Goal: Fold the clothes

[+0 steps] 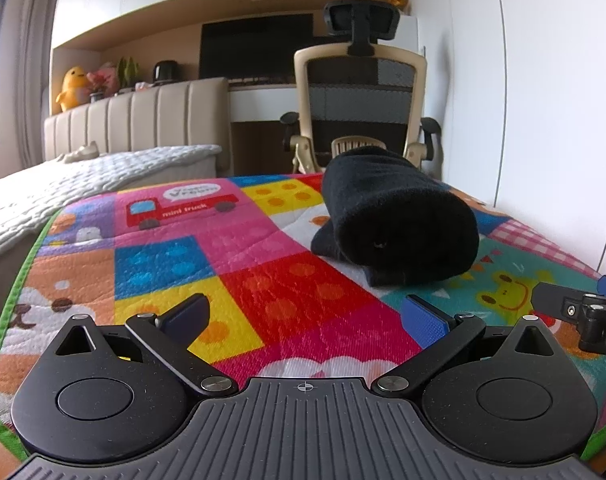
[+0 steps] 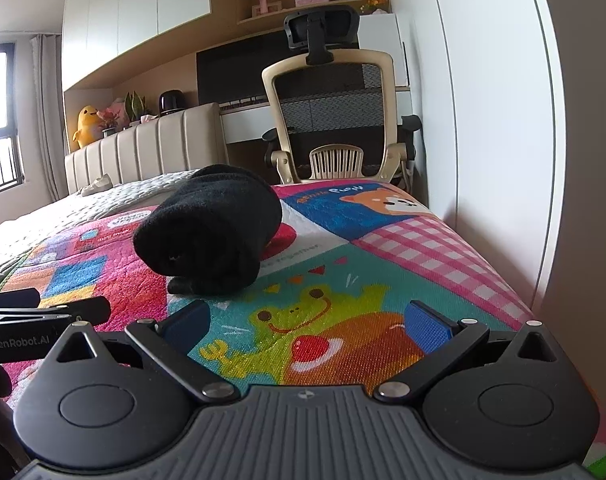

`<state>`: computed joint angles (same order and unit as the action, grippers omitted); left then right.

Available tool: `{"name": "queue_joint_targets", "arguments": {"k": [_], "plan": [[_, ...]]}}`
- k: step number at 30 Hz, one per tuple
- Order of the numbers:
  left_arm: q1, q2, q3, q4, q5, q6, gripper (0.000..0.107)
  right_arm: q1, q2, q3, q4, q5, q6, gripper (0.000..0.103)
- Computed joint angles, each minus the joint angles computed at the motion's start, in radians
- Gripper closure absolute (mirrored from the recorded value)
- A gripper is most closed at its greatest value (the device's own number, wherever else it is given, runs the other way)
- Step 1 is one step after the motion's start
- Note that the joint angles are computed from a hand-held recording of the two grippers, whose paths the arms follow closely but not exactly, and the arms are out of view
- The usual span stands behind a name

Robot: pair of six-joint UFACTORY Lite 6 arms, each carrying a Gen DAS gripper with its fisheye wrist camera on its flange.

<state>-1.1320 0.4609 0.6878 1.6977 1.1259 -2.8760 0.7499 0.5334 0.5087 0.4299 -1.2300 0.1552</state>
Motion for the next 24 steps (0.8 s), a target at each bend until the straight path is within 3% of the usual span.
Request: {"name": "queue_joint_targets", "arguments": {"k": [24], "plan": [[-0.001, 0.003, 0.021, -0.033, -0.027, 0.062, 0.004, -0.016, -0.008, 0.005, -0.016, 0.03, -0.001, 0.0]]}}
